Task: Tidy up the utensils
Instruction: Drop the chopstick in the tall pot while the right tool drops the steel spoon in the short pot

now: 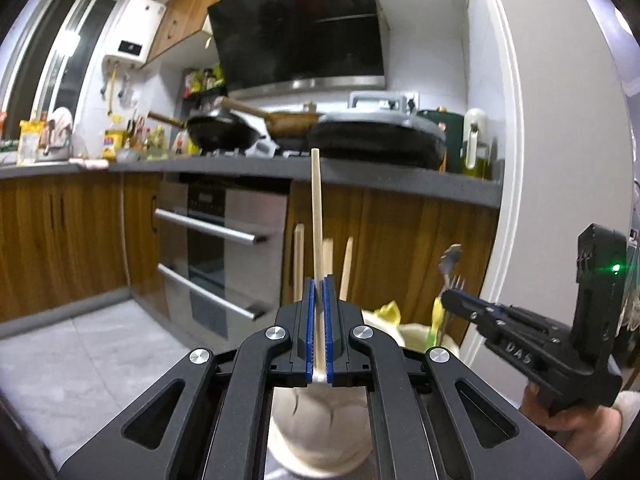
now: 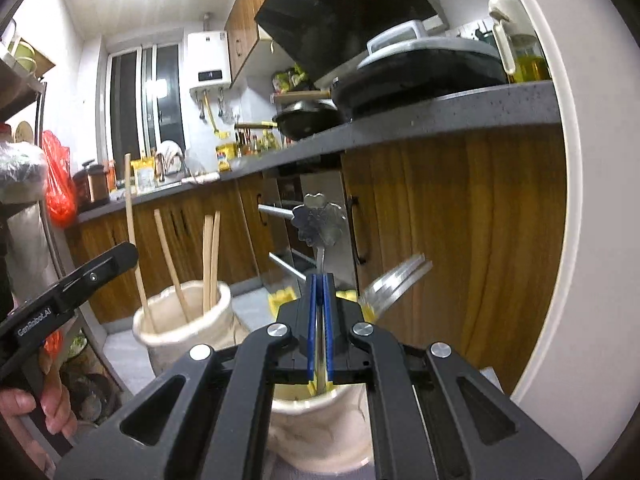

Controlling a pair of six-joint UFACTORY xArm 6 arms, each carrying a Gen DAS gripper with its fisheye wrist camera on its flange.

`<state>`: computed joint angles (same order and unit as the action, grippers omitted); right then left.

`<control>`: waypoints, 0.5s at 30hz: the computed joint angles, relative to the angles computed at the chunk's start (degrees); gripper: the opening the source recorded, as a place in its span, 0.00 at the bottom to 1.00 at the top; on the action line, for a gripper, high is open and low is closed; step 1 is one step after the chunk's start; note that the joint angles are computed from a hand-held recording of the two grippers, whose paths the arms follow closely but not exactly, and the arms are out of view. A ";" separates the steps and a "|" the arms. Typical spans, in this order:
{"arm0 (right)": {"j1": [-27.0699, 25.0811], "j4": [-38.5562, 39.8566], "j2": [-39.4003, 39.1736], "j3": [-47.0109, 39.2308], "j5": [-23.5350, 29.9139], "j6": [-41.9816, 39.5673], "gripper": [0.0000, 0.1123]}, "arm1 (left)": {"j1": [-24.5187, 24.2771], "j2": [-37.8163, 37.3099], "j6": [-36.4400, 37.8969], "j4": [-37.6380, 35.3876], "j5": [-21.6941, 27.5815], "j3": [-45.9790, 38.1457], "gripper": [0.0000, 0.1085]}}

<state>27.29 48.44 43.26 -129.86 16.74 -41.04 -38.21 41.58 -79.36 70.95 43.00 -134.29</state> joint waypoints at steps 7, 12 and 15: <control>0.18 -0.02 -3.95 6.53 -2.05 -0.81 0.03 | -0.20 -1.43 1.38 -4.99 1.95 3.18 0.04; -0.41 -2.32 -3.67 6.13 -1.75 2.94 0.03 | -0.43 -1.99 1.70 -6.15 3.49 3.87 0.05; -0.86 -2.57 -3.41 5.45 -0.48 4.53 0.03 | -0.44 -2.41 2.16 -7.20 3.78 4.31 0.07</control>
<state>26.43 45.86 39.85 -124.41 16.26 -36.52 -38.65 39.16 -77.20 63.75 46.78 -129.98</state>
